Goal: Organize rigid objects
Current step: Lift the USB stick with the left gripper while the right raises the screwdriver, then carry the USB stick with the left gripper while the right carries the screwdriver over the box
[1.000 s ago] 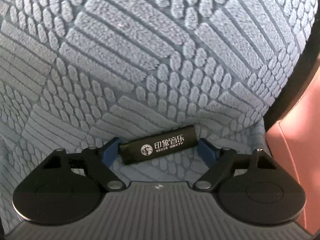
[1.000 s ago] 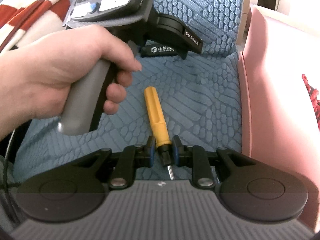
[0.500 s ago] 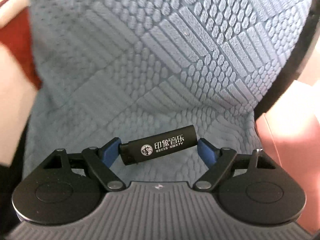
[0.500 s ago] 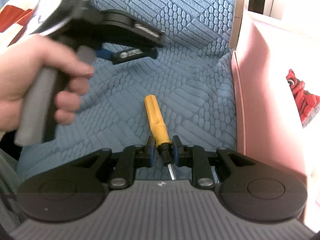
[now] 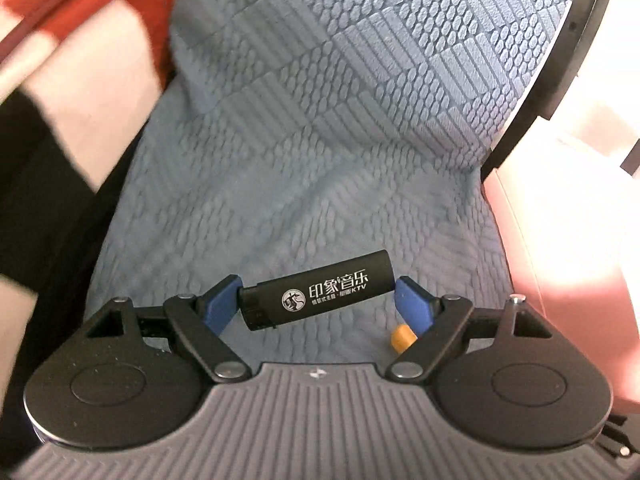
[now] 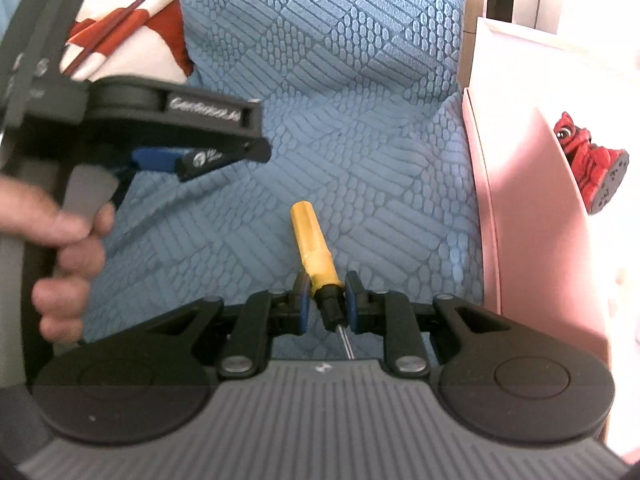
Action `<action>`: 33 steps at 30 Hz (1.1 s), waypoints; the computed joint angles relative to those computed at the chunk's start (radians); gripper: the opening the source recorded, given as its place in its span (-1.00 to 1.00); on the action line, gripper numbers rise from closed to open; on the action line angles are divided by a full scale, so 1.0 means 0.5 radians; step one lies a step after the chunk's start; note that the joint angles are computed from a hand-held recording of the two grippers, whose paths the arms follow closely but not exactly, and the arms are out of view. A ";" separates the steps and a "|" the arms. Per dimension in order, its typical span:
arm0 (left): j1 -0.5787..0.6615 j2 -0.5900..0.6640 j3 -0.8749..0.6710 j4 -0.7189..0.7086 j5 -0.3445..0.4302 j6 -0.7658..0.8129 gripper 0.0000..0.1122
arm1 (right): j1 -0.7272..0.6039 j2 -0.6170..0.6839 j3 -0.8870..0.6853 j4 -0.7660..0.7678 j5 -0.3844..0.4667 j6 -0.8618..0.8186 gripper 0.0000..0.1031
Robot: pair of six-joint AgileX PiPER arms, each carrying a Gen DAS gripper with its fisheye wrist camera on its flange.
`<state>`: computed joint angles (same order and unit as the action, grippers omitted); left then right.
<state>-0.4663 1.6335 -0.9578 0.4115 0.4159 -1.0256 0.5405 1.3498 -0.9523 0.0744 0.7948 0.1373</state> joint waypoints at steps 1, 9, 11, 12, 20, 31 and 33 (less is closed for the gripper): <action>-0.012 -0.059 0.048 0.010 0.017 -0.028 0.53 | 0.011 -0.018 0.010 0.000 0.014 0.013 -0.58; -0.148 -0.411 0.347 0.084 0.099 -0.370 0.53 | -0.025 -0.057 0.045 0.199 0.097 -0.084 -0.56; -0.174 -0.423 0.369 0.093 0.112 -0.408 0.53 | -0.031 -0.046 0.035 0.229 0.106 -0.126 -0.52; -0.180 -0.416 0.370 0.114 0.129 -0.457 0.53 | -0.019 -0.036 0.027 0.214 0.108 -0.130 -0.48; -0.083 -0.415 0.394 0.068 0.069 -0.429 0.53 | -0.024 0.084 0.031 0.263 0.032 -0.245 -0.19; -0.017 -0.434 0.425 -0.076 -0.011 -0.280 0.53 | 0.184 0.150 0.101 -0.069 -0.150 -0.058 -0.59; -0.024 -0.454 0.426 -0.081 -0.017 -0.263 0.53 | 0.125 0.143 0.078 -0.039 -0.129 -0.056 -0.59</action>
